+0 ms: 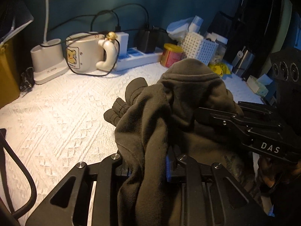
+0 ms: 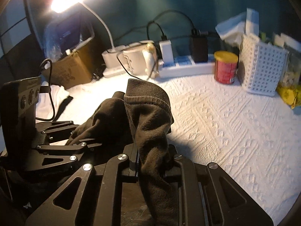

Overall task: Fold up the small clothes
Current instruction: 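Grasp the shirt's end with both grippers and lift it, then carry the held shirt end up and over toward the collar with both grippers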

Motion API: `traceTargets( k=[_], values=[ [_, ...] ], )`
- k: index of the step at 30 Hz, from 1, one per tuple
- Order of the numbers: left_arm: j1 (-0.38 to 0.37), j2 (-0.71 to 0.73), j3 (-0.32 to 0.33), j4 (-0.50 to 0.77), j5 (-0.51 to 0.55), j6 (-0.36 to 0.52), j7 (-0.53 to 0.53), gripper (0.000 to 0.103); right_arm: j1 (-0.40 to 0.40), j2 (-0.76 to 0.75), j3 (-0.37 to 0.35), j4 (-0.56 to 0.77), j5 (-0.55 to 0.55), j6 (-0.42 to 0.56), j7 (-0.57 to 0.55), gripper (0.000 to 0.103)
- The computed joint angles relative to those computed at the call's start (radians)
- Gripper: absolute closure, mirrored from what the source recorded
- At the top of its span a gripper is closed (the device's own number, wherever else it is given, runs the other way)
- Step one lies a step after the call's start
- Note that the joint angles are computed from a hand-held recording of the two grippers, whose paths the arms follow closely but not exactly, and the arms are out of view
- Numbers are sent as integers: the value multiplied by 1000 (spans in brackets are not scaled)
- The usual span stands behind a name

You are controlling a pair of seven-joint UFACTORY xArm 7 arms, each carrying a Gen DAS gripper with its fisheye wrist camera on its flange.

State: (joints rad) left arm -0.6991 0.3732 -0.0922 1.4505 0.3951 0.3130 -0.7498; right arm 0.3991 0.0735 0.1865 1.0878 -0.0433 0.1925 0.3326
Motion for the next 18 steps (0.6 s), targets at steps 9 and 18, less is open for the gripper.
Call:
traceTargets(
  k=[9, 18],
  values=[
    [-57, -95, 50, -55, 196, -7, -185, 81, 4, -96, 3, -50, -206, -23, 181, 87],
    [-48, -203, 15, -129, 459, 2, -436, 81, -54, -193, 79, -80, -366, -22, 320, 87]
  ],
)
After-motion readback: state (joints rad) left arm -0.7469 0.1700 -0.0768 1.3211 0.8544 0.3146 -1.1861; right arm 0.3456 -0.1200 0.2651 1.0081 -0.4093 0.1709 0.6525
